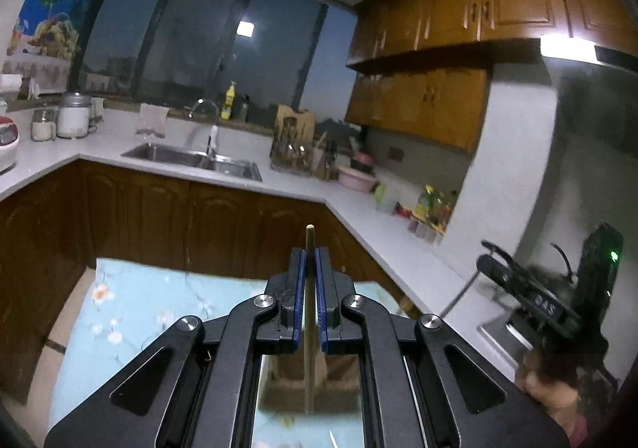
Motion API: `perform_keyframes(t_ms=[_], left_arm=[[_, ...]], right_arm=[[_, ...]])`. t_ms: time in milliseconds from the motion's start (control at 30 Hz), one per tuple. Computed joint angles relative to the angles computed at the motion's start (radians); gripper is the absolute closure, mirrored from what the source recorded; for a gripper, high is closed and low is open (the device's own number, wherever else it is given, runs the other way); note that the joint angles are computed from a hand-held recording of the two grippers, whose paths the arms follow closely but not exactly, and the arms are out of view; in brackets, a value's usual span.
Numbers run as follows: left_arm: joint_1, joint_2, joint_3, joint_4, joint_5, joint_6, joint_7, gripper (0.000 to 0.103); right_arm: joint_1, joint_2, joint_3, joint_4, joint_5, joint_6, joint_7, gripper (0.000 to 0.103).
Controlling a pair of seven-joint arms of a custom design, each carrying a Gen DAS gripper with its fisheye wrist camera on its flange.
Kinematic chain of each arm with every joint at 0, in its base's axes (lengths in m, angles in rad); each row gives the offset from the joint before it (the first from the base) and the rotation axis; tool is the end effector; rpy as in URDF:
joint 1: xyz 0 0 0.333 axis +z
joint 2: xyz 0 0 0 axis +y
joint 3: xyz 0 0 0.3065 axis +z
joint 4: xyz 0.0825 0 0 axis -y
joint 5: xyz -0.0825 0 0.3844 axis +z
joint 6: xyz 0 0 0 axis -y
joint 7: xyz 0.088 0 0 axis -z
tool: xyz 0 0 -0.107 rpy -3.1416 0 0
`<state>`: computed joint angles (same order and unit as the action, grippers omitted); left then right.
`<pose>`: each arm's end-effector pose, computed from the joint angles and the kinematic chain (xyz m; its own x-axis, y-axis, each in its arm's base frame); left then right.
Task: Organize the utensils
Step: 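Lift both chopsticks up and carry them over the wooden holder, then lower both chopsticks into the holder and open both grippers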
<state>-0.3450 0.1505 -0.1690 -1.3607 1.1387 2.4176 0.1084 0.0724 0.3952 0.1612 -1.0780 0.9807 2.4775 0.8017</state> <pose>0.5684 -0.3027 0.7362 0.2111 -0.9389 0.2720 -0.1915 -0.3126 -0.9304 0.6932 0.1285 0.7214 0.6291 -0.7174 -0.2994 -0.3718 0.0605 -0.9263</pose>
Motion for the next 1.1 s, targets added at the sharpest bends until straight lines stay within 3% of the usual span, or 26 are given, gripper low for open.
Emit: perform_keyframes(t_ms=[167, 467, 633, 800, 1100], left_arm=[[-0.009, 0.102, 0.036, 0.118, 0.014, -0.012, -0.005, 0.099], [-0.049, 0.167, 0.093, 0.086, 0.048, 0.002, -0.095, 0.099], [-0.043, 0.167, 0.086, 0.029, 0.029, 0.012, -0.096, 0.099], [-0.038, 0.154, 0.083, -0.017, 0.018, 0.017, -0.104, 0.098], [-0.031, 0.162, 0.071, 0.005, -0.035, 0.001, -0.043, 0.098]], right_arm=[[0.04, 0.069, 0.005, 0.072, -0.059, 0.074, 0.0, 0.099], [0.047, 0.04, 0.032, -0.1, -0.028, 0.194, -0.097, 0.099], [0.049, 0.04, 0.014, -0.134, -0.042, 0.165, -0.064, 0.099], [0.05, 0.07, -0.011, -0.101, -0.104, 0.082, 0.019, 0.098], [0.045, 0.092, -0.017, -0.064, -0.164, 0.026, 0.096, 0.098]])
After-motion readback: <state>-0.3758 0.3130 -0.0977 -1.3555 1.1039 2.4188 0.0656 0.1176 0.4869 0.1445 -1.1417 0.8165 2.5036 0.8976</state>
